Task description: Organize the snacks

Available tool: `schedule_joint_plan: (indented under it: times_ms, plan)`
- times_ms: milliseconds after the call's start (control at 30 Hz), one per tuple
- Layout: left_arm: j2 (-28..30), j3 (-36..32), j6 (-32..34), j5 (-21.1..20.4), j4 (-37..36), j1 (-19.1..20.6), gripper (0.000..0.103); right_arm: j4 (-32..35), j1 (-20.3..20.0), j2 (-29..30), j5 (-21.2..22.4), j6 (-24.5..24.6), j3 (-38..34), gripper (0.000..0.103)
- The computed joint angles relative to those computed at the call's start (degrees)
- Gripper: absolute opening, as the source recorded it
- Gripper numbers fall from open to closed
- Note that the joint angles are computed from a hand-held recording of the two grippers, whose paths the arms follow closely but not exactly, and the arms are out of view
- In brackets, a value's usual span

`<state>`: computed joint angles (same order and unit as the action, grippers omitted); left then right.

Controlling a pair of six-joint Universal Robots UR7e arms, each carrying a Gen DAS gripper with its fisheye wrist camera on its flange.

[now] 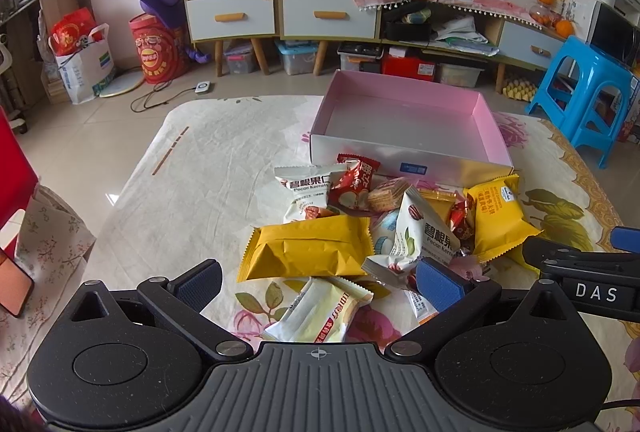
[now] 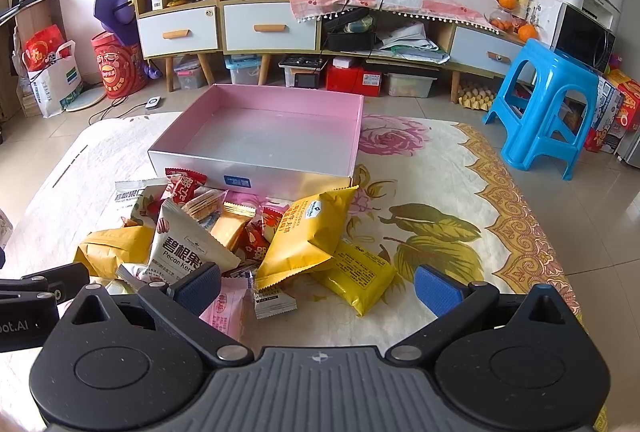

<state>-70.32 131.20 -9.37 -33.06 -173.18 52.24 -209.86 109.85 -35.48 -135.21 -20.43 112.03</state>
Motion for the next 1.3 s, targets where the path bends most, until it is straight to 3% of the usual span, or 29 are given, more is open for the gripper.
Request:
schedule_joint_plan:
  times_ms: [633,833,1033,1133,1300]
  plan:
    - [0.1,0.1,0.3,0.0,0.0,0.0,0.103,0.4,-0.1,0.1,-0.3,-0.1,-0.1,0.096]
    - [0.5,-0.1,1.3,-0.8,0.9,0.5,0.103,5.5,-0.3,-0.8,-1.6,1.1,-0.9,0.096]
    - [1.3,-3.6,6.8,-3.8,4.7,2.7,0.103,11.5,-1.4,-2.8,-1.3,2.3,-2.0,0.096]
    - [1.5,-6.3,7.4,-7.4,9.3,4.5,0.103,16.8,-2.2,-4.5,-0.1,3.7,-2.9,0.096]
    - [3.1,-9.3,10.7,-13.4,10.8,6.4,0.103,24.7,-3.3,-5.1,0.2,5.4,-6.3,0.095]
